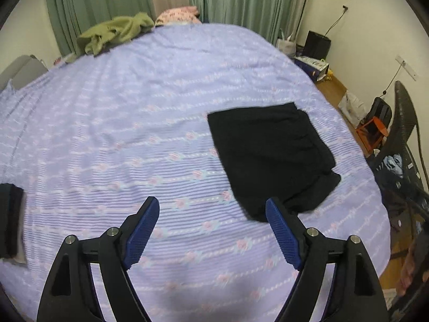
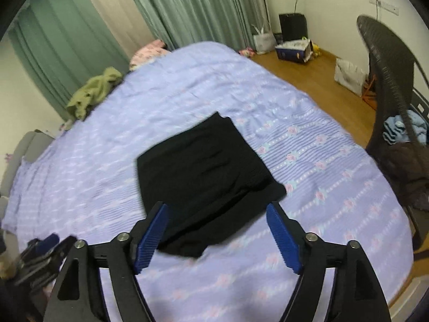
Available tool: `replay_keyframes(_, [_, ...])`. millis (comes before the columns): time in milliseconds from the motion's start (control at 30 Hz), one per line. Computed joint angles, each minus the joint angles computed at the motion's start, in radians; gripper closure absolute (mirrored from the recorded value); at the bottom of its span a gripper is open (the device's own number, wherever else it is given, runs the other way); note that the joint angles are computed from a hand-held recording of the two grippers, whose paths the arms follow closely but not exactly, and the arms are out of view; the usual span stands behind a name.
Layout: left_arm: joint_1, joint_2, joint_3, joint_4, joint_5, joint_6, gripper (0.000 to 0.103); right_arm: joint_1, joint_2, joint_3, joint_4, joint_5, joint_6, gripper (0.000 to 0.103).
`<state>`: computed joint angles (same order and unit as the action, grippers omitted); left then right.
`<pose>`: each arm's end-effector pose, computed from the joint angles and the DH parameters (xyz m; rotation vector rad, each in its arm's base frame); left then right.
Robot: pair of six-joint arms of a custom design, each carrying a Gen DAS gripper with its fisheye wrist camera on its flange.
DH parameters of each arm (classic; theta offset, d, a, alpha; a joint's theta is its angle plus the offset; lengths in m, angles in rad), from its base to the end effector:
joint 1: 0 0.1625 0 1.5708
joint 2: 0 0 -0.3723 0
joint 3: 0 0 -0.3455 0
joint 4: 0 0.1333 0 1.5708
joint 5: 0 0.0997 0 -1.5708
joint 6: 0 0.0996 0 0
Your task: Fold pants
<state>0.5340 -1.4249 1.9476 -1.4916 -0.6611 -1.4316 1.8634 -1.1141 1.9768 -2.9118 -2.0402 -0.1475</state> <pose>-0.2373 -0.3865 0.2515 -0.1031 2.2032 -0.7831 0.2340 -0.4708 0.2012 0.4243 -2.5992 0.6849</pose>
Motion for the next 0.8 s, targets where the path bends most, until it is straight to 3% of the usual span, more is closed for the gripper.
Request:
replay_keyframes(267, [-0.211,-0.099,-0.075,0.330,-0.055,-0.091,0.009,0.207,-0.190,0.131,0.087,-0.117,0.150,0.015])
replay_keyframes(433, [-0.302,-0.107,-0.110,0.421,-0.111,-0.166,0.008,0.291,-0.243,0.146,0.159,-0.144,0.230,0.015])
replay_keyframes(600, [-0.369,-0.069,-0.154,0.491,-0.149,-0.255,0.008,0.341,-0.299,0.169,0.188,-0.137,0.223,0.015])
replay_keyframes(800, [-0.411,-0.021,-0.191,0.547,-0.176,-0.352,0.008,0.329,-0.361,0.203,0.216,-0.061,0.181,0.015])
